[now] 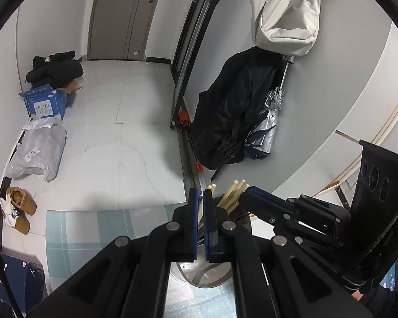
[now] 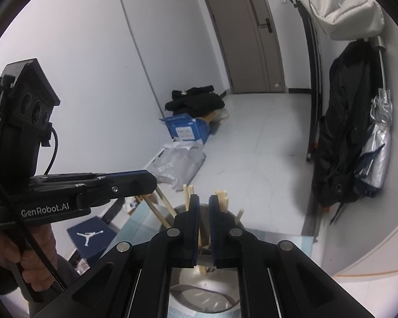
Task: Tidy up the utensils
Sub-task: 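Open both grippers to release the chopsticks into the holder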
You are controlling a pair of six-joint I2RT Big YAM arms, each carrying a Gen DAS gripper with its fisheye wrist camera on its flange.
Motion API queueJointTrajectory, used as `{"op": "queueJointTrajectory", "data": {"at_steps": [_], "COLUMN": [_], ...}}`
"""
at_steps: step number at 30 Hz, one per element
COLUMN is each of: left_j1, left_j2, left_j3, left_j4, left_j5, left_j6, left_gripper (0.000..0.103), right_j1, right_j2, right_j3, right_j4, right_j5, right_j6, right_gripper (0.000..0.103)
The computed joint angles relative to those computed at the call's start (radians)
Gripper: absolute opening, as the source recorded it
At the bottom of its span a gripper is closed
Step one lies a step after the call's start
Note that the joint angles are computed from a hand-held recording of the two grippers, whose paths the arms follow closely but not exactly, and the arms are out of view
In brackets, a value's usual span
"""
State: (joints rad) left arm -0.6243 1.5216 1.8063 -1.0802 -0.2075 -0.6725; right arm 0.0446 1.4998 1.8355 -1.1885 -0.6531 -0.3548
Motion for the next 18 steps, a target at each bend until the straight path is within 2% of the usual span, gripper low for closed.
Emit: {"op": "queueJointTrajectory", "data": {"at_steps": [6,8,10,12,15,17,18], "left_j1": [-0.004,-0.014,-0.02,-0.024,-0.035,-0.046,-0.05], "left_j2": [-0.012,-0.006,-0.009,-0.022,-0.026,-0.027,-0.029], "left_j3": [-0.012,-0.002,-0.005,-0.025,-0.022,-0.014,-0.012], "left_j4": [0.004,-0.009,-0.007,0.014,0.007,-0.003,-0.007], "left_j5": [-0.014,-0.048,-0.065,-0.074,-0.104,-0.136,-0.147], "left_j6": [-0.02,-0.017,-0.023,-0.037,-0.038,-0.033,-0.034], "left_gripper": [0.0,0.01,0.03,0.032,0.032,0.037,0.044], "right_j1": [-0.024,-0.035,-0.044,-0.053,-0.066,-0.076,-0.082], "right_j2": [-0.031,-0.046,-0.058,-0.07,-0.094,-0.105,-0.113], "right_j3": [-0.021,-0.03,-0.041,-0.048,-0.067,-0.073,-0.077], "right_j4": [0.019,0.022,0.031,0.037,0.054,0.057,0.06], "right_j5": [-0.003,-0.005,-0.002,0.001,0.004,0.004,0.004], "right_j6": [0.014,0.016,0.022,0.03,0.048,0.054,0.056], "right_gripper": [0.01,0.015,0.02,0.022,0.03,0.032,0.033]}}
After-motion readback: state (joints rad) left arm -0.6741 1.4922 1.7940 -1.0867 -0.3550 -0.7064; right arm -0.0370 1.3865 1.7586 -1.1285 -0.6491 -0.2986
